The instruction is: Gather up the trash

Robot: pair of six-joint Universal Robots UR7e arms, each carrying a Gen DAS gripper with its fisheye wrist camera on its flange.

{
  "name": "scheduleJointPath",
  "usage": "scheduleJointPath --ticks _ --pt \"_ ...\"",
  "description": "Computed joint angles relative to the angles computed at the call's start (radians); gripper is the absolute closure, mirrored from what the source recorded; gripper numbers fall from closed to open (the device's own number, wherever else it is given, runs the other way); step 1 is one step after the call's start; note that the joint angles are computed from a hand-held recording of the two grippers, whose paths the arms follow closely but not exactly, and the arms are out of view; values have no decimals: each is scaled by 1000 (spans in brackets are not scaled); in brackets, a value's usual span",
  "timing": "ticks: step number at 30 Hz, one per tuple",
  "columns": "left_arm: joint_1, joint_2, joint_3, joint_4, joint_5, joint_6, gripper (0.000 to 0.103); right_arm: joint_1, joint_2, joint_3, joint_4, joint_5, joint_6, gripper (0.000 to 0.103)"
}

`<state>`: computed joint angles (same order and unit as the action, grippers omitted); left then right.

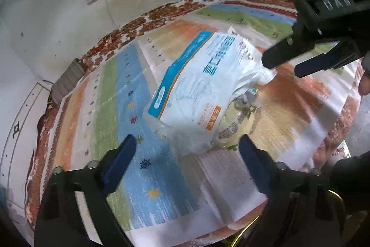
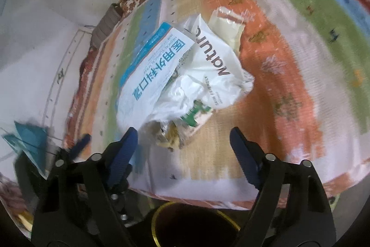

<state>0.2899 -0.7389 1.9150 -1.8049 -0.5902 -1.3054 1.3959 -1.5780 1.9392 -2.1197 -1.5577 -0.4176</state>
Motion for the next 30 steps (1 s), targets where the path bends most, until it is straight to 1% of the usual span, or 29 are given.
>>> scheduleJointPath --ticks 1,5,7,9,10,11,13,16,18,19,20,21,23,24,25,26,28,30 --pt "2 3 -2 12 7 -5 21 -4 12 -5 -1 6 20 33" --pt "10 2 9 -14 23 -6 21 -15 51 -26 0 20 65 45" --pt "15 13 2 -16 29 8 21 -16 67 -41 20 38 78 47" --pt "18 29 -13 14 42 8 21 -6 78 -46 11 35 68 47" --pt "19 41 -23 36 56 4 23 -2 86 -49 9 31 71 48" --pt "15 52 -28 51 79 9 27 -3 89 -51 12 31 76 50" --pt "16 69 -37 62 93 37 29 -2 101 -56 20 31 89 54" --pt "22 79 -46 77 107 44 34 3 111 -61 20 31 92 60" --pt "29 77 -48 73 104 54 39 4 119 -67 22 35 96 67" --pt "35 77 -51 76 98 58 44 7 127 -72 20 36 99 68" --pt "35 78 -54 82 96 55 52 8 133 -78 25 37 99 71" --pt "39 76 -51 76 92 64 55 7 136 -83 32 41 95 78" --pt "40 73 -40 34 81 97 74 13 147 -92 36 39 75 91" --pt "39 69 -33 11 79 116 80 14 148 -93 35 38 68 96" --pt "36 65 -28 3 79 121 88 13 150 -95 38 40 63 97" --pt "34 60 -23 -10 79 129 92 13 151 -97 36 38 64 100" --pt "30 44 -14 -32 80 124 96 13 147 -97 32 39 64 101" --pt "27 29 -11 -39 74 102 96 18 143 -100 25 36 51 101"
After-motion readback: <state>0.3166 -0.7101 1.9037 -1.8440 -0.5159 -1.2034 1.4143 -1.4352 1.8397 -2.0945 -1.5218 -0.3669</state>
